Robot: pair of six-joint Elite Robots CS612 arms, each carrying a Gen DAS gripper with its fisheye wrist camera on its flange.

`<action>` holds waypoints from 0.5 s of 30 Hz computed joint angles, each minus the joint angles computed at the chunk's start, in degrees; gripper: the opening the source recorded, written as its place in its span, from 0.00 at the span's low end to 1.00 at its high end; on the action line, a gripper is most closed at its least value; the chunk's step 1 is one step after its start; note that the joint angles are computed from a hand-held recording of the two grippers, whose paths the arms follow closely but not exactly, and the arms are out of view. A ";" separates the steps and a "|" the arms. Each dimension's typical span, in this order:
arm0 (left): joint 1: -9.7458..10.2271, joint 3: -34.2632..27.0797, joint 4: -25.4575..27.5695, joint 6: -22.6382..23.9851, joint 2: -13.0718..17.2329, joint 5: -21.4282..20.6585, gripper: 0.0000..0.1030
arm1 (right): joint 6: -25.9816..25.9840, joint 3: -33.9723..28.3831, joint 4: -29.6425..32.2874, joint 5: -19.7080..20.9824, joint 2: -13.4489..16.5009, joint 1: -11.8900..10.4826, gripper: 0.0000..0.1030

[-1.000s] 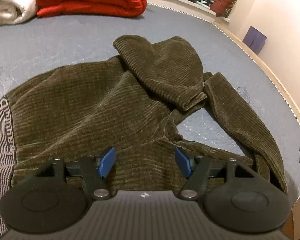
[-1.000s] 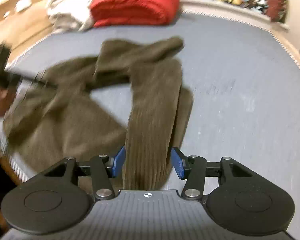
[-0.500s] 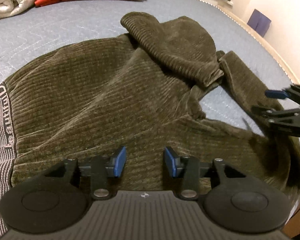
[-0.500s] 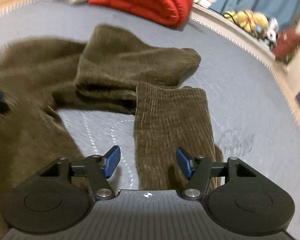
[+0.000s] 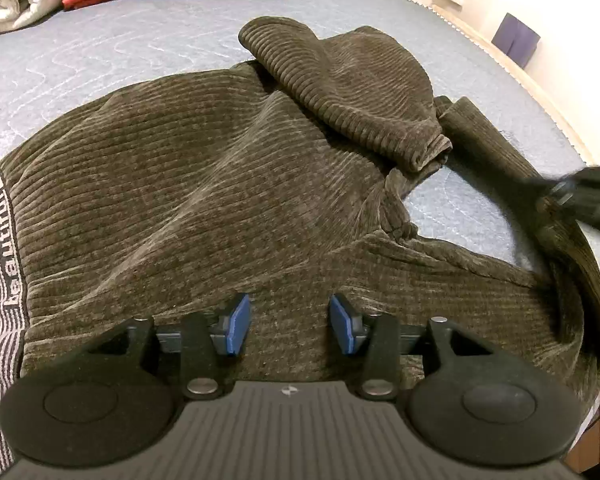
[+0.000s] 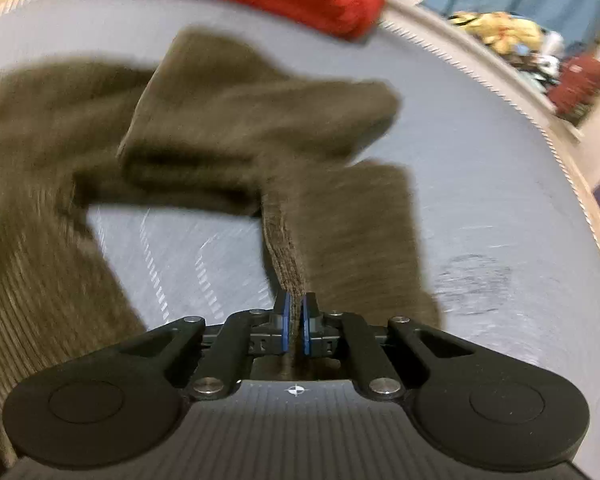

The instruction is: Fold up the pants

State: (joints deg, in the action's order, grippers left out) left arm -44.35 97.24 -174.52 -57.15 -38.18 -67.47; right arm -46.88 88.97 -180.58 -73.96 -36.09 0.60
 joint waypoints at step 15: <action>-0.38 -0.64 1.92 -1.41 0.07 0.67 0.56 | 58.06 8.02 -3.61 -13.63 -7.02 -16.65 0.00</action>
State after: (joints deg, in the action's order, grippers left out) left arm -44.73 96.60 -172.60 -58.56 -38.10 -66.80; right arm 11.18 96.99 -184.19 -87.58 -43.11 -16.05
